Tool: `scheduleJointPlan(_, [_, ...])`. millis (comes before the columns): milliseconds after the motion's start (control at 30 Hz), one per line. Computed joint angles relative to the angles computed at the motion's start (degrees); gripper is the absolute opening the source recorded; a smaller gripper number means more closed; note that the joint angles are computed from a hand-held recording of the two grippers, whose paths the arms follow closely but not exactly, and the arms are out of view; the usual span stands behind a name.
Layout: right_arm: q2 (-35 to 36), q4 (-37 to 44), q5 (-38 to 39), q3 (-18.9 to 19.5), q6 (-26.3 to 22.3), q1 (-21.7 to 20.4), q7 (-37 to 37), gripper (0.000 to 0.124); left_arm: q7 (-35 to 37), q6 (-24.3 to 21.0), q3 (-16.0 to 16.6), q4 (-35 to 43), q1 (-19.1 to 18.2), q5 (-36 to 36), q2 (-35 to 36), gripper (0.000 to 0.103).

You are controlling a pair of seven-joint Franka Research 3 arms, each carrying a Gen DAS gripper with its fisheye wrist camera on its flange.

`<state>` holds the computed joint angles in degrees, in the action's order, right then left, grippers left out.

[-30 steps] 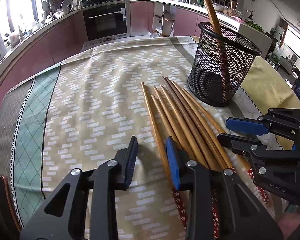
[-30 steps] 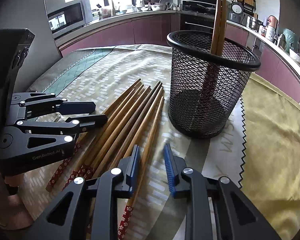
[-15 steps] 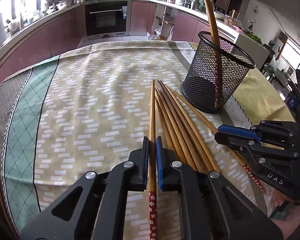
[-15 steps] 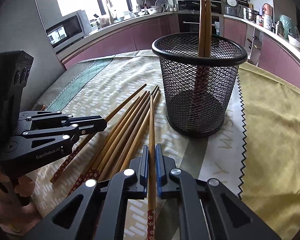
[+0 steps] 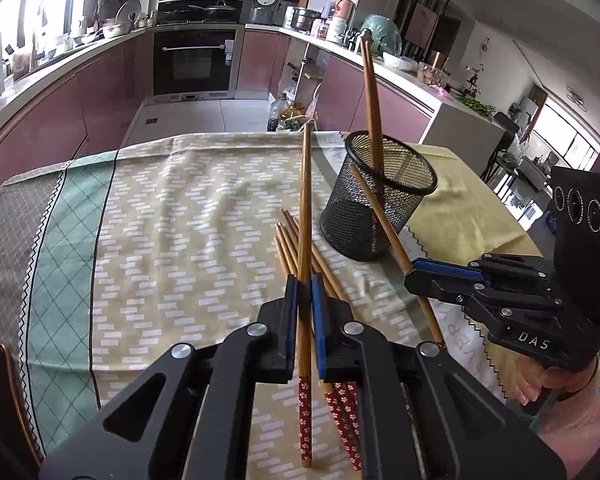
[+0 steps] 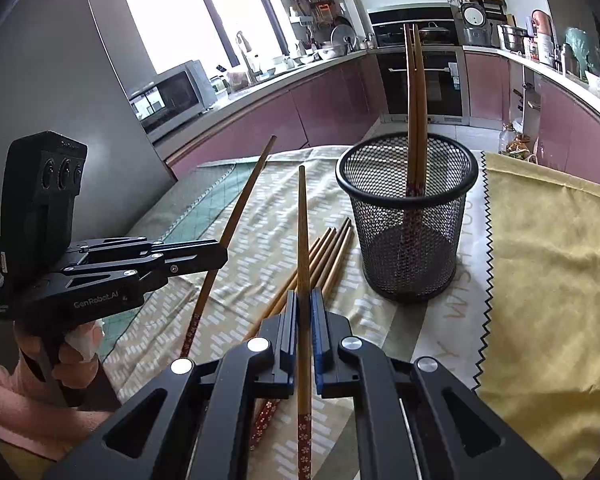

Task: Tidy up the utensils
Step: 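Lift the chopstick upright with the right gripper over the mesh cup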

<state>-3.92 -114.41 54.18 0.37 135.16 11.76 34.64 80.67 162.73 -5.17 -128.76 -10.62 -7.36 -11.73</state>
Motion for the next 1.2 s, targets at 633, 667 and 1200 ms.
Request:
scheduleJointPlan(633, [-0.73, 4.46, 11.49, -1.72, -1.57, -1.38, -7.26, 0.006, 8.55, 3.85, 3.42, 4.60, -5.48, -7.63, -2.95, 0.008])
scheduleJointPlan(667, [-0.63, 4.89, 11.70, -1.73, -1.37, -1.49, -7.45, 0.006, 8.49, 3.91, 3.26, 5.36, -5.33, -7.61, -2.53, 0.008])
scheduleJointPlan(1200, [3.68, 16.06, 14.91, -1.34, 1.27, -3.83, -8.53, 0.006, 7.00, 5.55, -0.99, 18.77, -1.88, -4.42, 5.28, 0.008])
